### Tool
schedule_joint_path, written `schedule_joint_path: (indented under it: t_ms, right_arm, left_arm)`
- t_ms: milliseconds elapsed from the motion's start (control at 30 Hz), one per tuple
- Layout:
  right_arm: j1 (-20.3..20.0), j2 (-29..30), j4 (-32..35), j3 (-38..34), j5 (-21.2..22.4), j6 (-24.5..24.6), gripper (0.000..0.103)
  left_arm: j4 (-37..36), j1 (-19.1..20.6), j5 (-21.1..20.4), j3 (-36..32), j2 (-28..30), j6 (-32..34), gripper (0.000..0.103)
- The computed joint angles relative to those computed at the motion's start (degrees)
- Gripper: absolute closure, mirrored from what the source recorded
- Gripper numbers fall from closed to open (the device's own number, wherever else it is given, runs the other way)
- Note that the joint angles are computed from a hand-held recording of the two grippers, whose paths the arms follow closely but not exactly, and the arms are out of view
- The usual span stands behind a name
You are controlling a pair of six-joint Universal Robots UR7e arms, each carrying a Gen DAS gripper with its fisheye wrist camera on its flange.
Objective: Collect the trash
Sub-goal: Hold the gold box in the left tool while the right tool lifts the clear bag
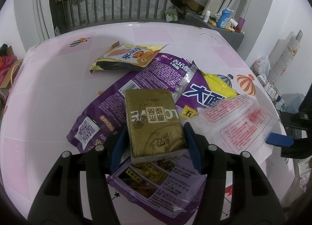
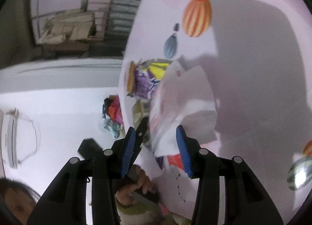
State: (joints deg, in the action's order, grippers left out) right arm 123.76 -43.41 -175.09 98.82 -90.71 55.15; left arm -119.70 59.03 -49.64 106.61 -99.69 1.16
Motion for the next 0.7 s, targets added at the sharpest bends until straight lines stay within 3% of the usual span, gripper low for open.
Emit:
schedule_joint_path:
  t_ms: [167,267,333,400,700]
  right_arm:
    - [-0.6,1.6,-1.9,-0.6,-1.0,1.7,0.063]
    - [-0.6,2.0,-3.2,-0.5,-2.0,2.7,0.077]
    - [-0.6,2.4,-4.6,-0.3,-2.1,2.9,0.093]
    - [-0.8,2.8,-7.0,0.2,-1.5,3.3,0.098]
    - [-1.0,4.7,-19.8,-0.1,4.5,-0.1,0.099]
  left_arm:
    - [-0.2,0.1,0.0,-0.1,0.0,0.1,0.049]
    - [-0.3,0.2,-0.7,-0.1,0.0,-0.1,0.049]
    - [-0.9,0.6,-2.0,0.0,-0.2,0.0,0.049]
    - [-1.3,0.8,-2.9,0.0,-0.3,0.2,0.049]
    - [-1.0,-0.6,-3.4,-2.0,-2.1,-0.1,0.050]
